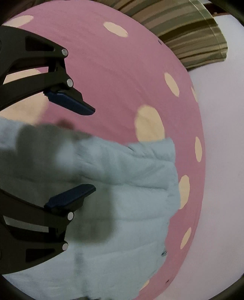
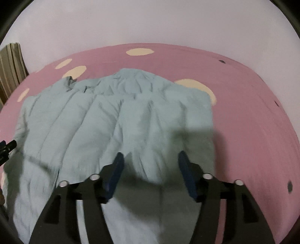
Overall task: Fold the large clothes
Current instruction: 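Grasp the jacket hem with both grippers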
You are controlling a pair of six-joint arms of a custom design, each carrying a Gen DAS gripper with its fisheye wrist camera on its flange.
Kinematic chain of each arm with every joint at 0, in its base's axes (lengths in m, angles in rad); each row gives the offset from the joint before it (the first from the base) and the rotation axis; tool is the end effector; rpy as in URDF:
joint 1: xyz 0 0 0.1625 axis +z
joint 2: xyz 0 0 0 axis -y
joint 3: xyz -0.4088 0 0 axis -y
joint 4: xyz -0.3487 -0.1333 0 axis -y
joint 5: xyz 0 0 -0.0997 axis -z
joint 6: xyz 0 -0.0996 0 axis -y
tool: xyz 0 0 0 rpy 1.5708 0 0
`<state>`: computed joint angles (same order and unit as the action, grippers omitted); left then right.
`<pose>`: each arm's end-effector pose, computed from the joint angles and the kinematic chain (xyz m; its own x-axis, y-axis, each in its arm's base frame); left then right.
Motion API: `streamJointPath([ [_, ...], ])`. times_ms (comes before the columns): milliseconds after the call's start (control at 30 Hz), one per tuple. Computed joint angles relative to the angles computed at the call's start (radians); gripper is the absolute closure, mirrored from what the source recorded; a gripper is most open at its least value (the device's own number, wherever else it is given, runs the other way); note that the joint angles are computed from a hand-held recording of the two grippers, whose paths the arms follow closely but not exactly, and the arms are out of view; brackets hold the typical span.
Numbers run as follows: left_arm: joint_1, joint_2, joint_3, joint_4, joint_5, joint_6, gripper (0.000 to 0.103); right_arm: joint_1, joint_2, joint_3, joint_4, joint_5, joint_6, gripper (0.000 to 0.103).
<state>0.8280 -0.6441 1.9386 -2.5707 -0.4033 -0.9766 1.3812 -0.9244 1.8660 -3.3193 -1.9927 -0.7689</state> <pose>-0.1766 -0.5249 0.0061 -0.5970 -0.3253 -0.7333 0.2725 0.7775 -0.5667 -0.0196 -0.5930 0.2160 -0.6945 -0.1401 0.7057 -0.4906 0.8097 -0.3220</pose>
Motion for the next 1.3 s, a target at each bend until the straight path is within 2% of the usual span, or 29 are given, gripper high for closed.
streamJointPath([
  [67,-0.035,-0.05,0.085,0.047,-0.026,-0.104,0.027,-0.023,-0.053,0.073,-0.019,0.016,-0.009,0.036],
  [267,-0.17,-0.162,0.341,0.093,-0.203,-0.4,0.027,-0.111,-0.202,0.297,-0.11,0.026,-0.071,0.036],
  [433,-0.275,-0.184,0.466,0.055,-0.307,-0.536,0.025,-0.184,-0.302,0.42,-0.128,0.06,-0.082,0.036],
  [600,-0.356,-0.191,0.545,0.018,-0.349,-0.628,0.022,-0.25,-0.359,0.51,-0.138,0.105,-0.093,0.03],
  [700,-0.367,-0.187,0.566,-0.036,-0.353,-0.635,0.022,-0.285,-0.378,0.544,-0.148,0.136,-0.102,0.027],
  [800,-0.388,-0.172,0.585,-0.079,-0.355,-0.638,0.022,-0.309,-0.402,0.553,-0.113,0.166,-0.074,0.027],
  [933,-0.4,-0.156,0.589,-0.095,-0.348,-0.642,0.022,-0.335,-0.437,0.57,-0.081,0.199,-0.065,0.027],
  [1000,-0.404,-0.152,0.595,-0.11,-0.346,-0.642,0.027,-0.343,-0.441,0.586,-0.099,0.207,-0.076,0.027],
  [1067,-0.41,-0.146,0.597,-0.124,-0.346,-0.635,0.034,-0.345,-0.44,0.599,-0.122,0.207,-0.087,0.032],
  [1167,-0.418,-0.137,0.597,-0.141,-0.345,-0.608,0.045,-0.343,-0.437,0.617,-0.152,0.208,-0.107,0.045],
  [1233,-0.418,-0.131,0.595,-0.159,-0.346,-0.595,0.052,-0.34,-0.443,0.624,-0.141,0.216,-0.119,0.062],
  [1300,-0.423,-0.125,0.598,-0.183,-0.349,-0.578,0.066,-0.343,-0.456,0.63,-0.121,0.23,-0.117,0.071],
])
